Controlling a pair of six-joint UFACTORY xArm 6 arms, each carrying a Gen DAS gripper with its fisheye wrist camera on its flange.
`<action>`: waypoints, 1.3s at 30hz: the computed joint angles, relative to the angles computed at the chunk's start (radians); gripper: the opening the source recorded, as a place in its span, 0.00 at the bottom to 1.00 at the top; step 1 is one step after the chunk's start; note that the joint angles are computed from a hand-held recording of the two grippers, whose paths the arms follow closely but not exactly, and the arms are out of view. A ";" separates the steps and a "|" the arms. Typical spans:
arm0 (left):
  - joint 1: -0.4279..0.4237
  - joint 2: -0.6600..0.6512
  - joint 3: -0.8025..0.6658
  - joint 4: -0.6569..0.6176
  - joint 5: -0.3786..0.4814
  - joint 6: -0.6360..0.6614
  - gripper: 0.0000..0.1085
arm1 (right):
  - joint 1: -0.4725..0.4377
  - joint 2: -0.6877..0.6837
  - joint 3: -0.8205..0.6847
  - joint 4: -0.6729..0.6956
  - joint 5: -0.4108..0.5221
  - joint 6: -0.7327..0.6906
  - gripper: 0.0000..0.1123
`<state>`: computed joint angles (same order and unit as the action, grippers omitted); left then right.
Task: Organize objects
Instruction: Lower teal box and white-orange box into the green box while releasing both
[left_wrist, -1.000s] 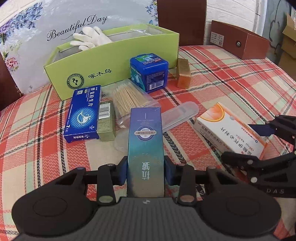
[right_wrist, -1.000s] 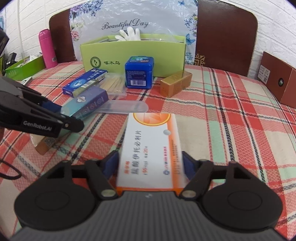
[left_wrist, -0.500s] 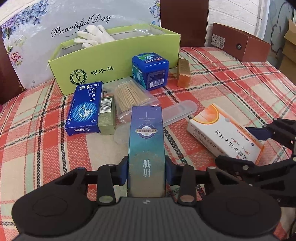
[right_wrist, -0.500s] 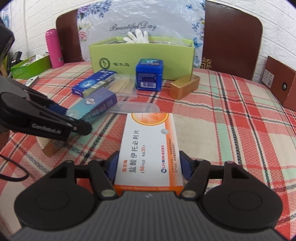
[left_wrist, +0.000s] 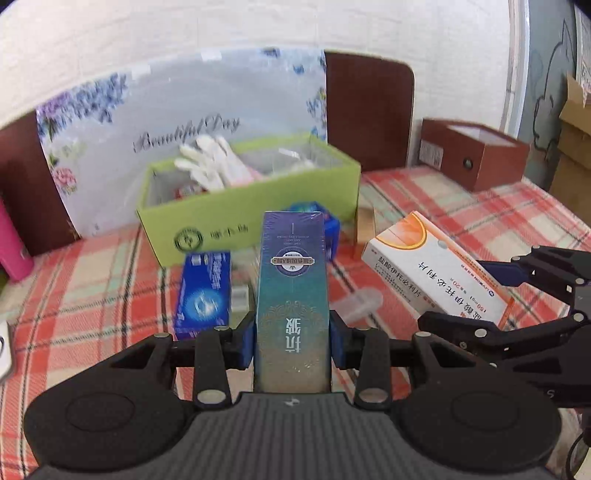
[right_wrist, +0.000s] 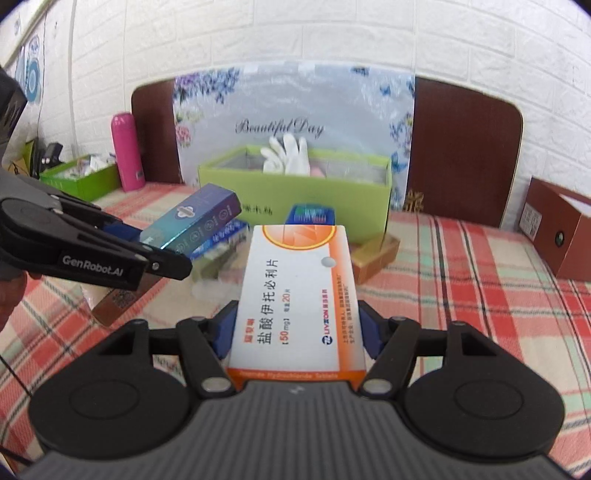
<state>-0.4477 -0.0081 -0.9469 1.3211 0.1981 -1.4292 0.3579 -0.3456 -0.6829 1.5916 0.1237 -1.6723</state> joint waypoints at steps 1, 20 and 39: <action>0.002 -0.002 -0.009 0.020 0.002 -0.019 0.38 | -0.003 0.000 -0.012 0.010 0.006 -0.009 0.58; 0.111 0.159 -0.308 0.008 0.010 -0.059 0.38 | -0.021 0.301 -0.413 0.094 0.073 -0.154 0.58; 0.193 0.561 -0.752 -0.350 0.056 0.280 0.66 | 0.005 0.882 -1.005 -0.288 0.025 0.130 0.77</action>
<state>-0.2549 0.5531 -1.6990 0.9710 0.2544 -1.1491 0.3632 0.5363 -1.6881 1.3032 0.1492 -1.5418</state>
